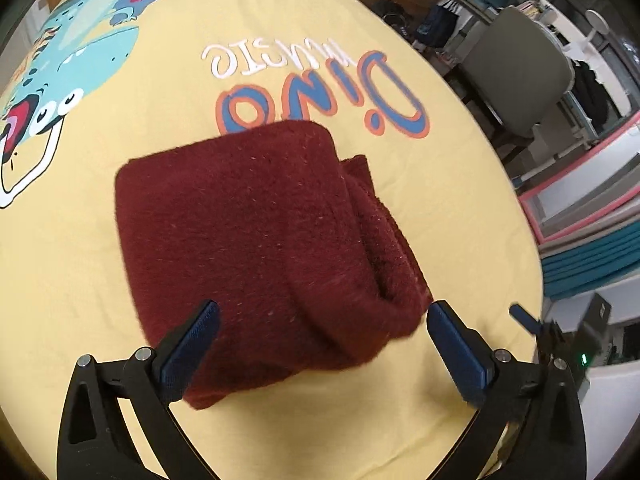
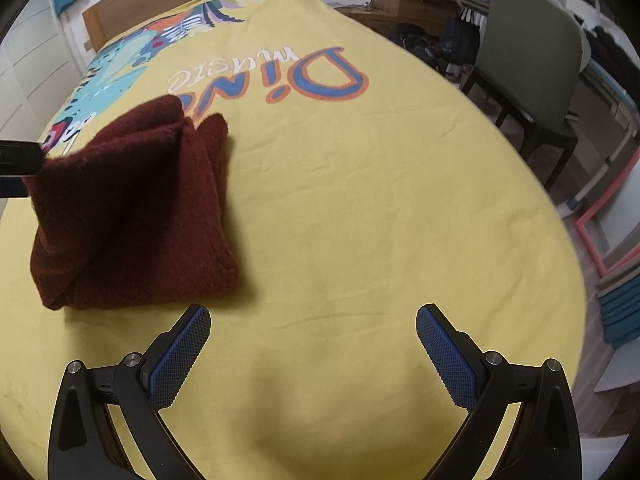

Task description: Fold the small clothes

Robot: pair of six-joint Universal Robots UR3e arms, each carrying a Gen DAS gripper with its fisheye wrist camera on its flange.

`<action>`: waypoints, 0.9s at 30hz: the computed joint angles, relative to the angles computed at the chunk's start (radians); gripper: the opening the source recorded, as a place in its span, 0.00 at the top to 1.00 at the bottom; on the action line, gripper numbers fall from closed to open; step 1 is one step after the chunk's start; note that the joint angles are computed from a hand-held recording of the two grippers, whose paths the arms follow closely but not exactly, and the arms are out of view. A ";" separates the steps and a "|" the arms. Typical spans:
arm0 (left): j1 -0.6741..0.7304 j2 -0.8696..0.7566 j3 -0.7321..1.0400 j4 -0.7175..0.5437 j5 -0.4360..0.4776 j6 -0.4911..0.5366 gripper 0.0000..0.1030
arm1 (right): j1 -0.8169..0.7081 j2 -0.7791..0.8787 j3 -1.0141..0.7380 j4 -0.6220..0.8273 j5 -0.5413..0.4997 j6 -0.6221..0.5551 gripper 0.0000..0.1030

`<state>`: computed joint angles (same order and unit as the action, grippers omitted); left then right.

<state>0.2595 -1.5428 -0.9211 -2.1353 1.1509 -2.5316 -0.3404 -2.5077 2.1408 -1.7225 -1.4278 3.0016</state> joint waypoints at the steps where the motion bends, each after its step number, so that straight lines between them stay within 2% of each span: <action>1: 0.023 -0.005 0.027 -0.033 -0.002 0.027 0.01 | 0.006 0.022 -0.020 -0.006 0.015 0.001 0.00; 3: 0.090 0.009 0.044 -0.070 -0.002 0.092 0.01 | 0.052 0.095 -0.071 -0.034 0.018 0.033 0.00; 7: 0.232 0.095 -0.060 -0.024 0.019 0.167 0.01 | 0.263 0.345 -0.243 -0.107 -0.098 0.167 0.00; 10: 0.356 0.157 -0.156 -0.035 0.013 0.250 0.01 | 0.328 0.477 -0.378 -0.093 -0.084 0.218 0.00; 14: 0.455 0.205 -0.262 -0.022 0.028 0.311 0.01 | 0.415 0.659 -0.575 -0.057 -0.082 0.269 0.00; 21: 0.584 0.243 -0.352 -0.032 0.052 0.394 0.01 | 0.528 0.968 -0.939 0.084 -0.041 0.288 0.00; 27: 0.615 0.257 -0.365 -0.025 0.063 0.427 0.01 | 0.574 1.141 -1.075 0.166 -0.028 0.275 0.05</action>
<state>0.8748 -1.2861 -1.2859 -2.1600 1.2137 -2.1045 0.2336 -1.3671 1.0663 -1.5567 -1.4561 3.2766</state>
